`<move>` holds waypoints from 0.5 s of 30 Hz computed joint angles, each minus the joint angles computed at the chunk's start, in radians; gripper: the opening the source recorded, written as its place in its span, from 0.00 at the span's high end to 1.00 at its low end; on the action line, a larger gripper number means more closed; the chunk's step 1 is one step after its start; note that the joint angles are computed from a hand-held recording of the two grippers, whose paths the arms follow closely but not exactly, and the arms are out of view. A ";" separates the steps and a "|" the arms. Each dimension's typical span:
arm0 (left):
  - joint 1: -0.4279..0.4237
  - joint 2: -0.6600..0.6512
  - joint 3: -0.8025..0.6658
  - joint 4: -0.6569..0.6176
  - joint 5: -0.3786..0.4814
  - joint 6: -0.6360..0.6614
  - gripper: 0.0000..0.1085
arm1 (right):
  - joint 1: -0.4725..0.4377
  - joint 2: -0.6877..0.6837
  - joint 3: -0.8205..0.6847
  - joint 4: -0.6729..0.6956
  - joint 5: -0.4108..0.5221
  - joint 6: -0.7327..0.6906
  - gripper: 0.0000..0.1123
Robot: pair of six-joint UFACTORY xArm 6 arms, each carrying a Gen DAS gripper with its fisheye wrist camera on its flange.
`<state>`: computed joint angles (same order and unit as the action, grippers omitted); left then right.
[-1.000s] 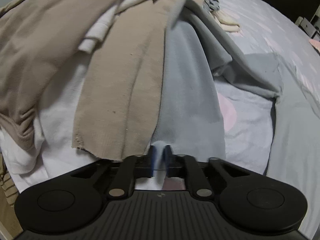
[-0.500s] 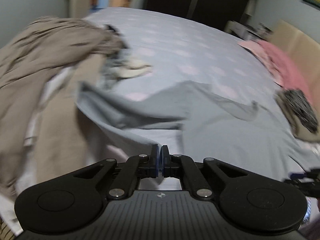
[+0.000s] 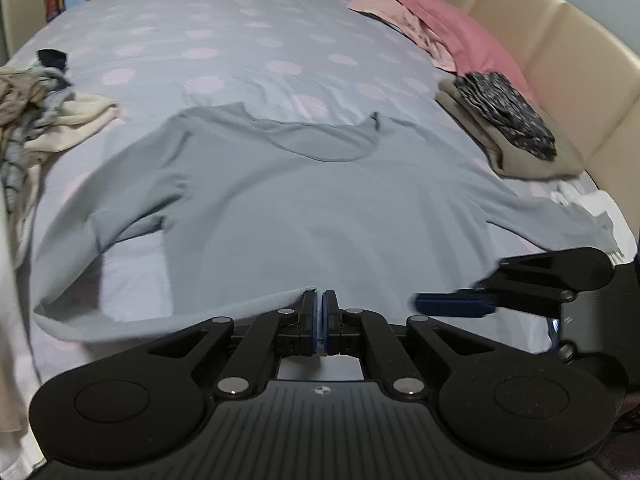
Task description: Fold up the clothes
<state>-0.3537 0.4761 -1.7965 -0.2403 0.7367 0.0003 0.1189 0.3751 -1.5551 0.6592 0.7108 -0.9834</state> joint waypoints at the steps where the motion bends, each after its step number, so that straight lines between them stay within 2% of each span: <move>1: -0.002 0.006 -0.009 -0.007 0.005 0.003 0.99 | 0.006 0.003 -0.005 0.017 0.004 -0.021 0.65; 5: -0.003 0.026 -0.036 -0.040 0.018 0.025 1.00 | 0.030 0.026 -0.028 0.053 0.000 -0.086 0.66; 9: 0.001 0.038 -0.046 -0.056 0.023 0.031 1.00 | 0.052 0.044 -0.031 0.064 -0.052 -0.123 0.69; 13: 0.010 0.015 0.008 -0.044 -0.054 0.008 0.97 | 0.053 0.069 -0.066 0.106 -0.037 -0.132 0.94; 15: 0.026 -0.001 0.034 -0.064 -0.104 -0.009 0.91 | 0.056 0.075 -0.080 0.122 -0.050 -0.137 0.97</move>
